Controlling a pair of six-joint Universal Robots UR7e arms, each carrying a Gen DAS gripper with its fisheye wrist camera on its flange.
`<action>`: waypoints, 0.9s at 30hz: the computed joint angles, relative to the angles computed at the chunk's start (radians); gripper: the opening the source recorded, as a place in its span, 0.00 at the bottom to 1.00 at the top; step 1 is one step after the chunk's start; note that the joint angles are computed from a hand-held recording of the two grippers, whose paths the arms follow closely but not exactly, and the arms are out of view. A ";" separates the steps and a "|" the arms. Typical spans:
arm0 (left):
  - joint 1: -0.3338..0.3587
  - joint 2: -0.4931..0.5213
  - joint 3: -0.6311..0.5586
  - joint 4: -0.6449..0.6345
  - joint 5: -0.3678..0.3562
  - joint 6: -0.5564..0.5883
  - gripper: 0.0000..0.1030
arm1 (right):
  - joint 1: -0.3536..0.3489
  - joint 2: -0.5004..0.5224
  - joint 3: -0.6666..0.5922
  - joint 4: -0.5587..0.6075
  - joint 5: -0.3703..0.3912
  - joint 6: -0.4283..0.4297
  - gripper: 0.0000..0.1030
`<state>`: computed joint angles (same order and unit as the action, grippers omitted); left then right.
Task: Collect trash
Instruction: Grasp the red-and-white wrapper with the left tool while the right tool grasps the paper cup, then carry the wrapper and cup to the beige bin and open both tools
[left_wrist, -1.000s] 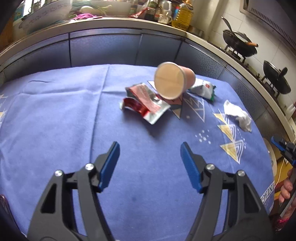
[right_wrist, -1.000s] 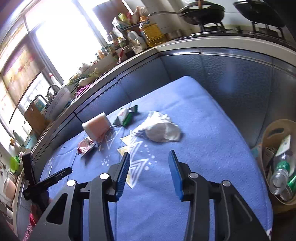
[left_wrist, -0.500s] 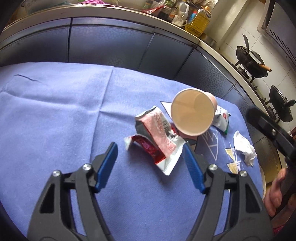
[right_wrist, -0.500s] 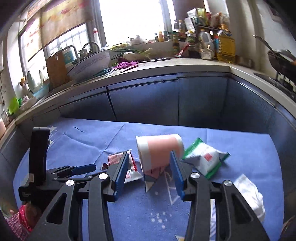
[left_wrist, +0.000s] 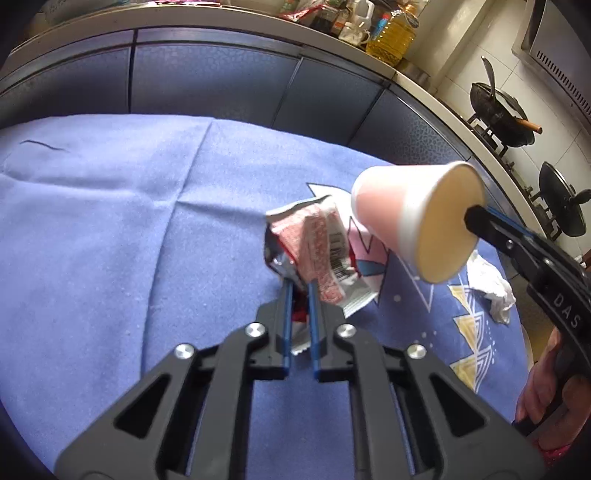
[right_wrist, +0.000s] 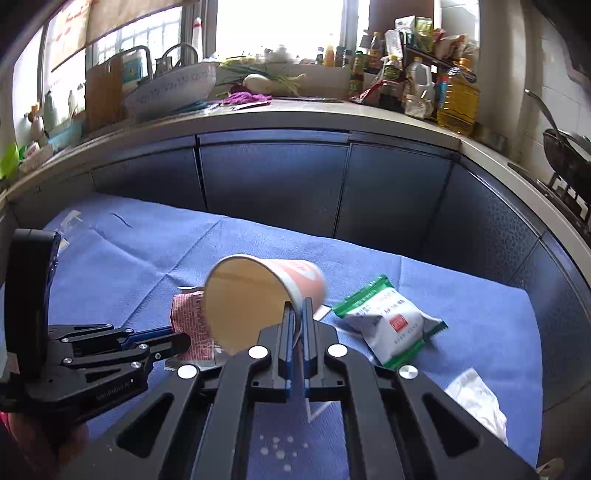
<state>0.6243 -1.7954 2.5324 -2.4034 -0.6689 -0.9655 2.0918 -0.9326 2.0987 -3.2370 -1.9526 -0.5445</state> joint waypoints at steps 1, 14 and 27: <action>-0.033 -0.020 0.007 0.035 0.010 -0.029 0.05 | -0.006 -0.039 0.033 -0.014 0.020 0.018 0.03; -0.348 0.119 -0.024 0.132 -0.034 -0.140 0.05 | -0.305 -0.703 0.420 -0.039 0.177 0.134 0.03; -0.305 0.784 -0.370 -0.385 -0.316 0.342 0.05 | -0.727 -0.917 0.219 0.365 0.161 -0.062 0.03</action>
<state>0.3197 -1.0115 2.1624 -2.7883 -0.9852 -0.6233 1.3650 -1.8496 2.3173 -2.8722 -1.7915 -0.6064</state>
